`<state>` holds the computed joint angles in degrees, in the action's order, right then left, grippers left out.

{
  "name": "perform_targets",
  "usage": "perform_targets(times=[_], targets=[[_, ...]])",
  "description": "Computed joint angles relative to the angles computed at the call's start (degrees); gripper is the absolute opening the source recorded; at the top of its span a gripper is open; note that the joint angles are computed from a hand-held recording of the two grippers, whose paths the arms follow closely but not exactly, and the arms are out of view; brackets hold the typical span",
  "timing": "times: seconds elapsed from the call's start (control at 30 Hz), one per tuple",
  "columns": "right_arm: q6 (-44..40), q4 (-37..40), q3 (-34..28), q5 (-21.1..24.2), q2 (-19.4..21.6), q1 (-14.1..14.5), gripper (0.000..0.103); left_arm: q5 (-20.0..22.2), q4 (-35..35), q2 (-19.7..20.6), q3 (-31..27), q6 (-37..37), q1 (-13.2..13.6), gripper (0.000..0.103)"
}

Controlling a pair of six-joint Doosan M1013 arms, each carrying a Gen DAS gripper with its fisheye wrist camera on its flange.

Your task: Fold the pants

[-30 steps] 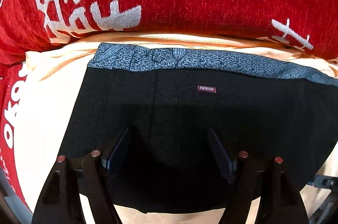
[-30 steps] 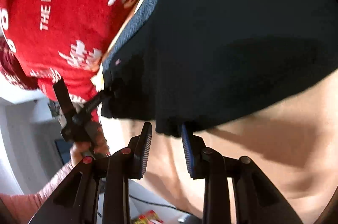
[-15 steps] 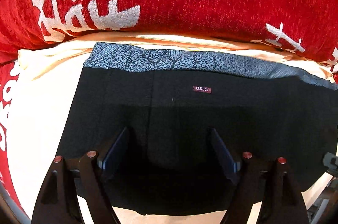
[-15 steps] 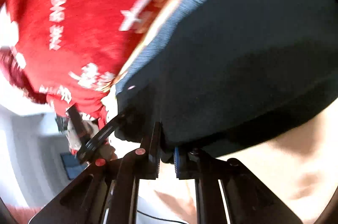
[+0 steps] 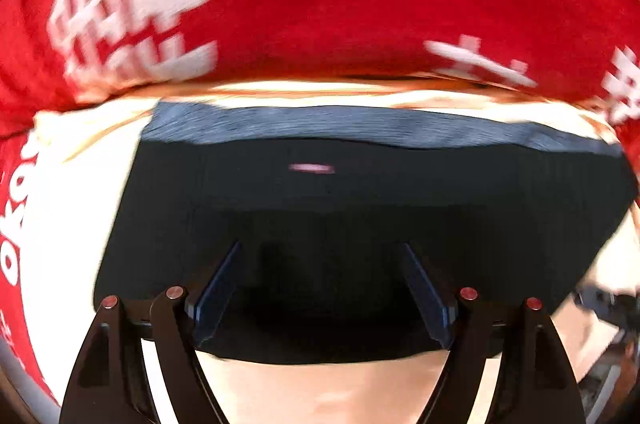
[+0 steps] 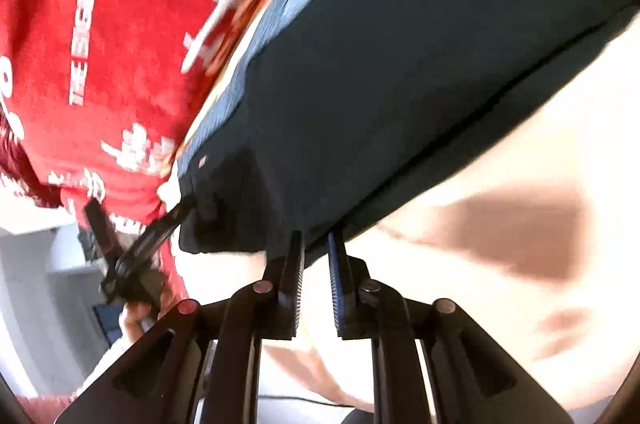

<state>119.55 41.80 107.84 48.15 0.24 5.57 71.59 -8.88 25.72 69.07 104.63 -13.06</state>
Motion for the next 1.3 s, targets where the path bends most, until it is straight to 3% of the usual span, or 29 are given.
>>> perform_targets(times=[0.07, 0.23, 0.3, 0.4, 0.53, 0.7, 0.77, 0.87, 0.9, 0.93, 0.97, 1.03, 1.13, 1.23, 1.27, 1.3], targets=[[2.5, -0.3, 1.5, -1.5, -1.0, -1.2, 0.032, 0.9, -2.2, -0.5, 1.0, 0.8, -1.6, 0.081], [7.7, 1.6, 4.6, -7.6, -2.6, -3.4, 0.032, 1.4, -3.1, -1.2, 4.6, -0.7, -5.3, 0.081], [13.4, -1.2, 5.3, -9.1, -3.2, -3.5, 0.008, 2.1, -1.8, -1.9, 6.4, 0.3, -6.5, 0.081], [16.5, -3.5, 5.7, -9.8, -3.4, -2.8, 0.007, -0.8, -0.9, -3.5, 8.9, 1.9, -6.9, 0.081], [16.7, -4.8, 5.9, -6.7, -4.0, -2.8, 0.006, 1.0, 0.2, -2.8, 7.8, 1.1, -7.1, 0.086], [15.3, -12.7, 2.9, 3.2, -4.8, -4.4, 0.008, 3.7, 3.0, -2.1, 4.7, -1.3, -8.8, 0.087], [16.3, -17.4, 2.0, 4.2, -5.4, -4.9, 0.008, 4.1, 2.3, -1.9, 3.2, -2.0, -9.1, 0.087], [11.5, -21.7, -0.5, 6.4, -5.3, -6.4, 0.008, 4.4, 1.2, -0.7, 0.2, -3.3, -10.1, 0.087], [9.8, -21.7, -0.9, 6.6, -5.1, -7.0, 0.009, 4.6, 0.7, -0.4, -0.6, -3.7, -10.5, 0.087], [8.3, -20.8, -1.0, 6.6, -4.9, -7.8, 0.016, 4.6, 0.3, 0.4, -1.4, -3.7, -10.7, 0.087], [7.7, -19.6, -1.0, 6.8, -4.8, -8.7, 0.031, 4.7, 0.2, 0.8, -2.2, -4.2, -11.4, 0.087], [9.6, -17.8, 0.1, 5.5, -5.2, -10.3, 0.050, 4.8, 0.6, 1.7, -3.4, -4.9, -12.9, 0.087], [11.2, -14.6, 2.9, 1.8, -6.4, -12.2, 0.050, 5.5, -0.3, 2.5, -4.1, -6.0, -14.3, 0.087], [10.1, -9.3, 5.3, -1.2, -6.8, -14.0, 0.050, 5.0, 0.3, 1.8, -0.7, -5.4, -15.7, 0.087], [9.9, -7.5, 6.1, -2.2, -6.8, -14.4, 0.046, 4.6, 1.9, 1.3, 0.4, -5.1, -16.4, 0.087], [9.9, -5.8, 6.7, -3.2, -6.8, -15.0, 0.034, 2.8, 3.2, 0.7, 1.6, -4.6, -16.9, 0.087]])
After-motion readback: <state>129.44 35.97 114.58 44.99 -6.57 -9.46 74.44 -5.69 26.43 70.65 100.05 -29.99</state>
